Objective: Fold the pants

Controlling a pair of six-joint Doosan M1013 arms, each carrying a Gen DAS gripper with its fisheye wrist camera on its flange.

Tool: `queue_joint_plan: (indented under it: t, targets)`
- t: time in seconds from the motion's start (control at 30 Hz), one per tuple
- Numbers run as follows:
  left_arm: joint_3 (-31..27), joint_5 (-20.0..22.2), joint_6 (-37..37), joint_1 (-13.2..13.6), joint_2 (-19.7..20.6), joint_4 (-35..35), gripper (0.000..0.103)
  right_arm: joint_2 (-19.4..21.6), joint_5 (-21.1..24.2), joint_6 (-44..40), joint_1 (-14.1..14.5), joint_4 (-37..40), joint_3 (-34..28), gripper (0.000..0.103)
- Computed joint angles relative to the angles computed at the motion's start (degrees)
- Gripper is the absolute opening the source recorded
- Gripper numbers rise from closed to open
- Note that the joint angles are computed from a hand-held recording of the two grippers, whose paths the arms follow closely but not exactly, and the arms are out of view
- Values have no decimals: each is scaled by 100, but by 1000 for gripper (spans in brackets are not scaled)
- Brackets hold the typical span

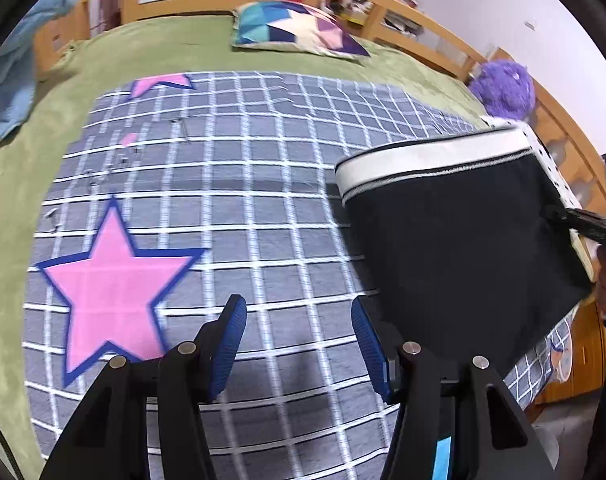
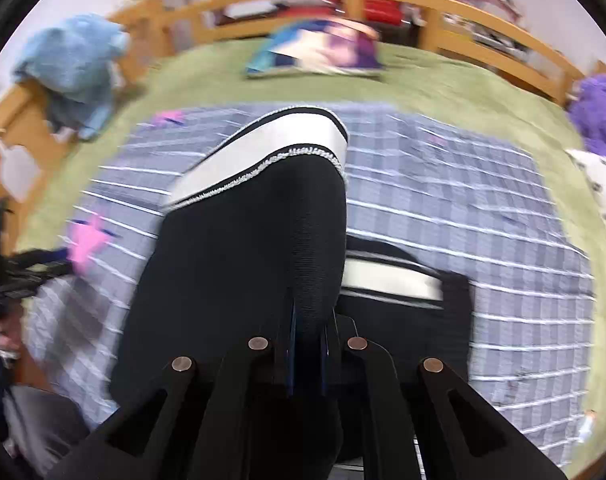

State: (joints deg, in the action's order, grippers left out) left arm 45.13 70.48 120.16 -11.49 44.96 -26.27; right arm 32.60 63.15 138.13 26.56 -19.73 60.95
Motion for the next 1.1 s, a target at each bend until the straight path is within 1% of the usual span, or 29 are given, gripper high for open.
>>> queue_joint_plan:
  t: [0.03, 0.13, 0.2, 0.23, 0.27, 0.3, 0.33, 0.37, 0.4, 0.43, 0.53, 0.6, 0.63, 0.67, 0.77, 0.8, 0.83, 0.93, 1.0, 1.03, 1.07, 1.1]
  targets:
    - [5, 45, 29, -33, 0, 19, 52, -93, 37, 115, -80, 52, 254, 8]
    - [78, 91, 169, -116, -42, 61, 53, -294, -68, 538, -221, 111, 851, 8]
    - [122, 127, 239, -168, -68, 73, 53, -446, -437, 919, -304, 106, 1321, 8]
    - [135, 167, 273, -202, -78, 85, 53, -523, -711, 1033, -345, 158, 1507, 8]
    - [159, 197, 342, -240, -99, 98, 53, -550, -926, 1197, -344, 84, 1595, 8]
    - [197, 192, 412, -268, -130, 117, 53, -580, -1030, 1293, -343, 27, 1658, 8]
    - [278, 162, 565, -311, -197, 114, 53, -586, -985, 1291, -330, 2, 1652, 8]
    - [315, 162, 686, -328, -232, 72, 53, -630, -1036, 1399, -293, -118, 1659, 8]
    - [360, 166, 813, -347, -277, 27, 54, -717, -1211, 1550, -275, -229, 1742, 8]
    - [416, 161, 930, -371, -335, -7, 54, -758, -1224, 1569, -253, -271, 1736, 8]
    - [612, 77, 1181, -417, -507, -179, 58, -770, -863, 1696, -199, -608, 1693, 8]
    - [702, 42, 1226, -440, -572, -238, 58, -719, -692, 1714, -255, -396, 1733, 9]
    - [760, 33, 1241, -460, -613, -250, 58, -645, -583, 1671, -276, -299, 1737, 13]
    - [810, 34, 1277, -475, -646, -267, 58, -636, -547, 1762, -253, -401, 1778, 21]
    - [996, -11, 1495, -510, -760, -395, 58, -776, -471, 2243, -118, -763, 1885, 23]
    - [1060, -38, 1561, -529, -793, -480, 58, -853, -474, 2414, -41, -898, 1927, 22]
    - [1137, -53, 1630, -552, -828, -593, 58, -954, -564, 2612, 82, -1134, 2005, 22]
    - [1393, -186, 1737, -638, -896, -756, 58, -1075, -884, 2843, 327, -1524, 2133, 22]
    - [1619, -456, 1657, -746, -920, -487, 58, -1051, -1008, 2922, 416, -1575, 2210, 22]
    - [1696, -548, 1548, -821, -891, -199, 58, -967, -967, 2750, 404, -1382, 2207, 22]
    - [1736, -533, 1447, -887, -825, 65, 59, -896, -929, 2693, 379, -1199, 2243, 22]
    - [1774, -517, 1404, -911, -770, 157, 61, -841, -932, 2724, 367, -1107, 2275, 22]
